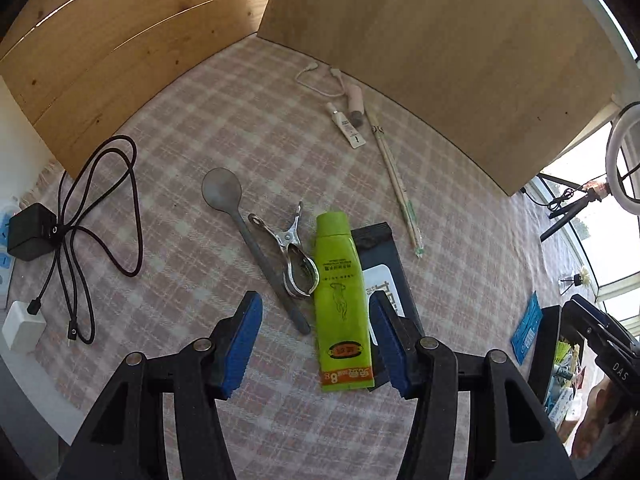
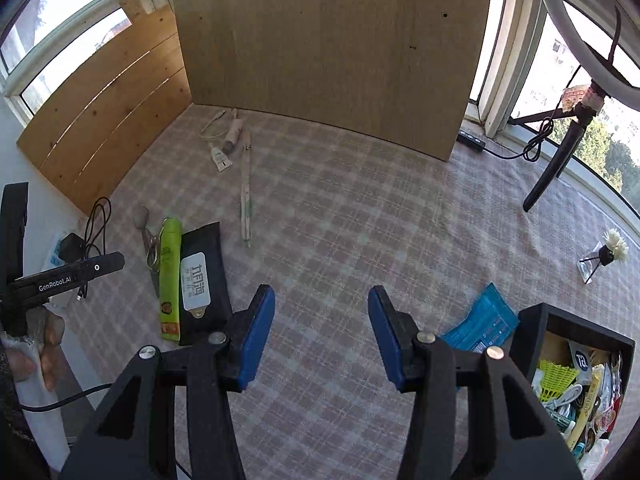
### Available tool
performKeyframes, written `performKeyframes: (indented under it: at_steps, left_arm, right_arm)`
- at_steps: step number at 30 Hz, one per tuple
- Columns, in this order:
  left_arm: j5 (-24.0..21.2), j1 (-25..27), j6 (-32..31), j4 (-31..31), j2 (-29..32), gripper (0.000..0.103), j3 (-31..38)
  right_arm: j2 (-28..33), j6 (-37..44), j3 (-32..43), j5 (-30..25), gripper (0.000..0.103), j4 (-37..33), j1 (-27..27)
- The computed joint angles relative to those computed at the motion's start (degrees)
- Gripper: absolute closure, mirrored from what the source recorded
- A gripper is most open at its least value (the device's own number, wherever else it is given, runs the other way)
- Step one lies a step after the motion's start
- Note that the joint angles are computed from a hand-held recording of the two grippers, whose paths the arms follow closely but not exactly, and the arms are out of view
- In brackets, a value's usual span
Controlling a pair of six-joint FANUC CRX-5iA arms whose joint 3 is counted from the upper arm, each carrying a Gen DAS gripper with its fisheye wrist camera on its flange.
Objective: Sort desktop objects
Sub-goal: 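Move the left tool to the silver clip while the right tool moves to the wooden chopsticks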
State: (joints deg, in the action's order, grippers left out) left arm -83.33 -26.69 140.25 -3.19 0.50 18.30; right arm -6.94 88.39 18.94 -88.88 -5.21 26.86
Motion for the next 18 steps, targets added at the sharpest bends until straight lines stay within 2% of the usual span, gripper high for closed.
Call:
performKeyframes:
  at_steps: [8, 15, 18]
  left_arm:
    - [2.7, 7.0, 2.3, 3.6, -1.6, 0.052, -7.0]
    - [3.0, 8.3, 2.8, 3.9, 1.4, 0.052, -6.9]
    - [2.5, 8.6, 2.6, 3.4, 2.2, 0.058, -6.5]
  right_arm:
    - [10.7, 0.4, 6.1, -0.4, 0.055, -0.1, 5.2]
    - [18.6, 0.3, 11.3, -1.1, 0.055, 0.0, 7.9]
    - [20.9, -0.1, 12.8, -1.2, 0.056, 0.4, 8.4]
